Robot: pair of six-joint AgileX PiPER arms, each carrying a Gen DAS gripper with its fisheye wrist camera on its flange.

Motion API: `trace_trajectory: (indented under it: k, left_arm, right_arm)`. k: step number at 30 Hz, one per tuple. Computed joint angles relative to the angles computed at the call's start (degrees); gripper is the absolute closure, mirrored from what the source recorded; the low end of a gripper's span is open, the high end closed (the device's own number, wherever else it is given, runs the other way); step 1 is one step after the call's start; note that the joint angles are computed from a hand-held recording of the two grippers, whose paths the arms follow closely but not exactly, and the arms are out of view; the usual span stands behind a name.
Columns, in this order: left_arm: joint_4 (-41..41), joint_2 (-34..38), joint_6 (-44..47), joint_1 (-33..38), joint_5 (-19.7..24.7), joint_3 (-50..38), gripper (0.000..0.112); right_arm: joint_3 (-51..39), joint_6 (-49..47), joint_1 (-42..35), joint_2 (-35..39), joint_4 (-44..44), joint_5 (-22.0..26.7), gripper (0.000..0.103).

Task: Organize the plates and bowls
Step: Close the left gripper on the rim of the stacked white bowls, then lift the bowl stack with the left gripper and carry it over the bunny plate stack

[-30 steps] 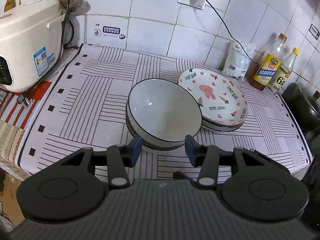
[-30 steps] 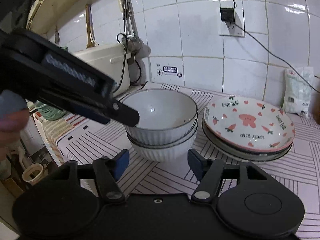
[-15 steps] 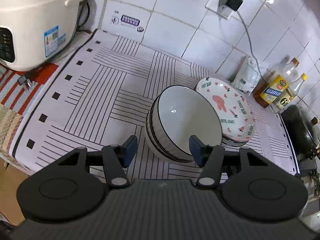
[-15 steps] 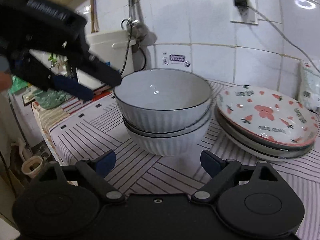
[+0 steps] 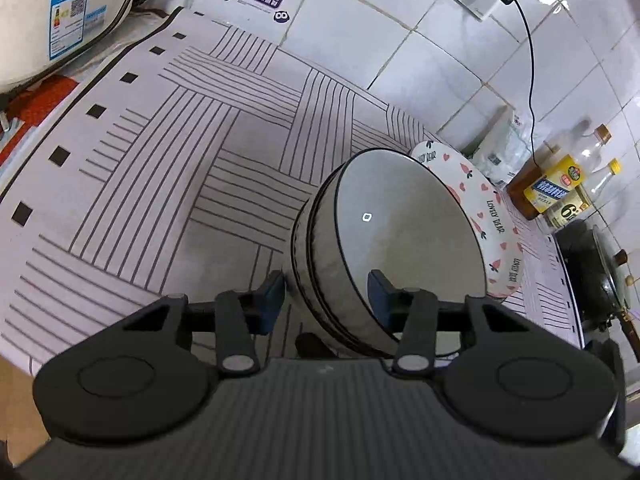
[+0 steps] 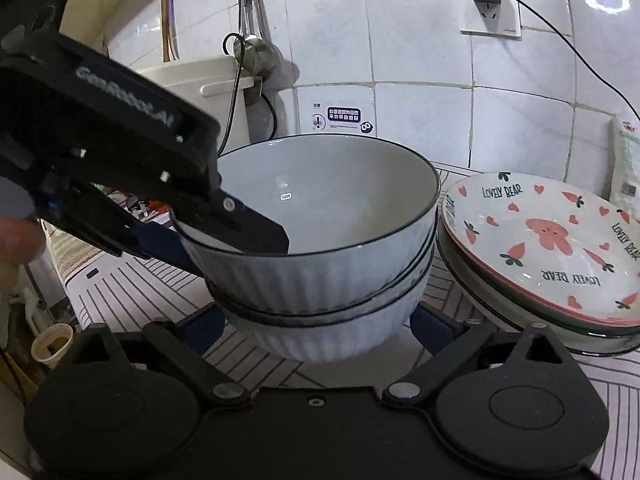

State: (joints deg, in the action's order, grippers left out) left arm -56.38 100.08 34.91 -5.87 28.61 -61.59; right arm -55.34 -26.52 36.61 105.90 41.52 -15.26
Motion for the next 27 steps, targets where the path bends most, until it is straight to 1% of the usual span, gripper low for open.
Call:
trace_trajectory:
  k: [1, 3, 6, 9, 11, 12, 13, 14, 18, 20, 22, 25, 27]
  left_arm:
    - [0.3, 0.5, 0.1, 0.0, 0.1, -0.5, 0.07]
    - [0.7, 1.5, 0.1, -0.1, -0.3, -1.1, 0.071]
    - [-4.0, 3.1, 3.1, 0.7, 0.6, -1.4, 0.069]
    - [-7.2, 3.7, 7.2, 1.4, 1.3, -1.3, 0.069]
    - [-6.9, 3.6, 7.0, 1.4, 1.6, -1.2, 0.069]
    - [-6.1, 3.4, 6.5, 1.2, 1.3, -1.2, 0.069]
    - [-5.2, 3.0, 5.5, 0.8, 1.0, -1.1, 0.069]
    - [-4.4, 2.7, 4.6, 0.5, 0.7, -1.0, 0.069]
    - [-2.9, 1.1, 3.2, 0.2, 0.8, 0.4, 0.069]
    - [-1.0, 0.0, 1.4, -0.3, 0.8, 1.1, 0.069]
    - [-1.4, -1.4, 2.0, -0.5, 0.8, 2.3, 0.069]
    - [-1.7, -3.3, 2.4, -0.9, 0.9, 3.5, 0.069]
    - [0.0, -4.6, 0.3, -1.3, 1.5, 3.4, 0.069]
  right_arm:
    - [-0.4, 1.0, -0.2, 0.3, -0.9, 0.4, 0.0]
    - [-1.3, 5.4, -1.2, 0.9, -5.5, 1.8, 0.0]
    - [-3.1, 10.3, -2.2, 2.1, -9.9, 3.8, 0.0]
    - [-4.5, 11.2, -2.8, 2.9, -11.1, 5.5, 0.0]
    - [-5.7, 11.9, -3.2, 3.4, -12.2, 7.0, 0.0]
    - [-5.9, 10.3, -3.1, 3.6, -10.7, 7.2, 0.0]
    - [-5.8, 7.3, -2.8, 3.5, -7.6, 6.9, 0.0]
    - [-5.6, 6.5, -2.7, 3.4, -6.9, 6.6, 0.0]
    - [-3.2, 11.8, -2.0, 2.5, -11.1, 4.0, 0.0]
    - [-1.3, 15.8, -1.7, 1.8, -14.8, 2.3, 0.0]
    - [-0.1, 18.3, -1.6, 1.0, -17.2, 1.8, 0.0]
    - [2.4, 19.3, -1.0, -0.8, -17.4, -0.7, 0.001]
    - [3.2, 17.0, -0.6, -2.0, -15.1, -1.0, 0.001]
